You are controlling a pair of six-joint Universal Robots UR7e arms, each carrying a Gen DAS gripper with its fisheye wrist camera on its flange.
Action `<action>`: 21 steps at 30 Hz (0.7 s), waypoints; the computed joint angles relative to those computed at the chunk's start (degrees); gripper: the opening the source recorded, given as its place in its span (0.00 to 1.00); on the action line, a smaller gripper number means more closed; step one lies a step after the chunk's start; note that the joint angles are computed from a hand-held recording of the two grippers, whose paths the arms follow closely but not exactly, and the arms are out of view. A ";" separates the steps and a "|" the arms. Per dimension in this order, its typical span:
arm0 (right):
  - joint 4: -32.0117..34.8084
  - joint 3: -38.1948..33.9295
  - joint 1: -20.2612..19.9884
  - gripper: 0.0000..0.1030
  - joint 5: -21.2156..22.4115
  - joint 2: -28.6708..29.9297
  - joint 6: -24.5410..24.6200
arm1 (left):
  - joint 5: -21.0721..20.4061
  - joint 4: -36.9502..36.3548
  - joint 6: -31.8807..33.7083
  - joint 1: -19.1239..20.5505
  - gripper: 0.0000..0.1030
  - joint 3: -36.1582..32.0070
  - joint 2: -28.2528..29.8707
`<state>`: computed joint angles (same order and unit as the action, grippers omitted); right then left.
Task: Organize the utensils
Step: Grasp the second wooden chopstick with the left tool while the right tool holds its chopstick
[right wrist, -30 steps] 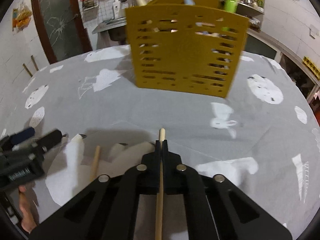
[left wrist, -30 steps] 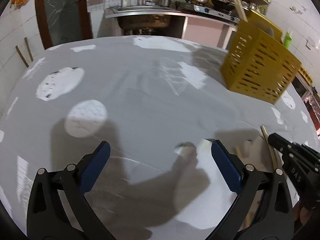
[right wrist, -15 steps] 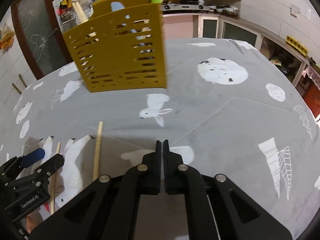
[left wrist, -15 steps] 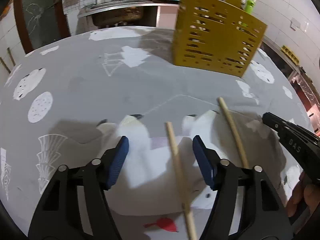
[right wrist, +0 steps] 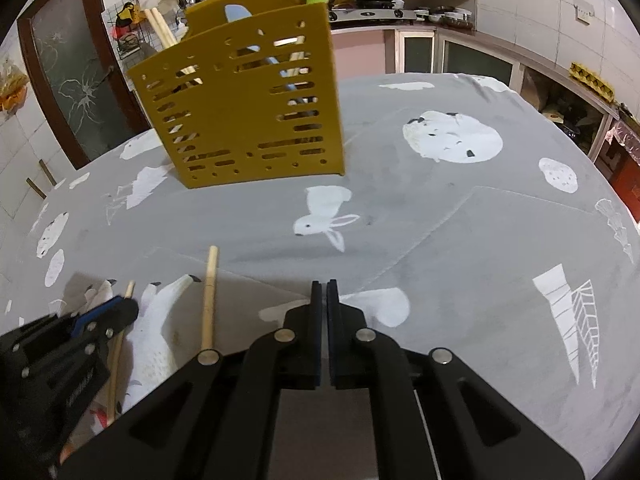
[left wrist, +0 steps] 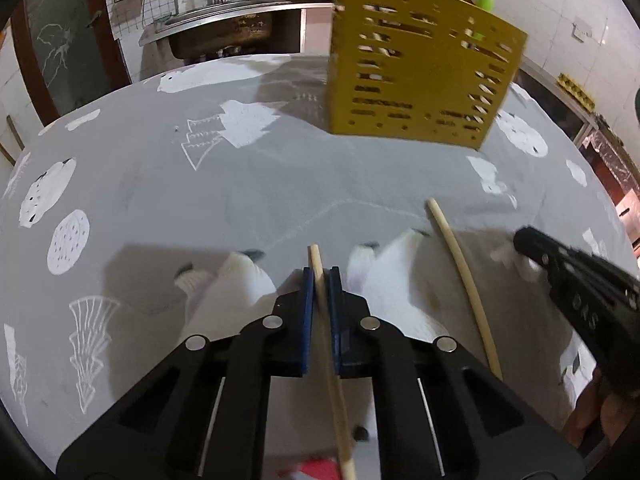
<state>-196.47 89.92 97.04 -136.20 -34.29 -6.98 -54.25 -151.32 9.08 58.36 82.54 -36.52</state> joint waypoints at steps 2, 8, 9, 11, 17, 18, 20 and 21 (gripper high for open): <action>0.21 -0.55 0.23 0.04 0.47 0.37 -0.13 | 0.38 0.07 0.66 0.37 0.05 -1.62 0.79; -2.32 -2.46 1.02 0.50 0.71 1.83 -2.45 | 1.38 1.25 1.05 2.02 0.05 -6.37 2.38; -2.01 -3.26 1.27 0.50 0.41 2.25 -3.27 | 1.54 1.45 1.15 2.29 0.05 -7.01 2.55; -0.51 -4.42 1.50 0.50 0.55 2.67 -3.50 | 2.40 1.48 1.80 2.79 0.05 -8.36 2.99; 3.34 -8.67 2.02 0.46 -0.19 5.20 -3.86 | 2.45 1.70 3.17 3.44 0.05 -9.53 3.25; 3.81 -9.35 2.15 0.41 -0.68 5.73 -4.15 | 2.58 1.24 3.51 3.43 0.05 -9.36 3.27; 5.91 -11.24 2.32 0.32 -1.92 7.00 -4.33 | 2.98 0.49 4.09 3.36 0.05 -9.11 3.39; 7.04 -11.88 2.30 0.25 -2.47 7.42 -3.98 | 3.10 0.20 4.24 3.34 0.05 -8.97 3.41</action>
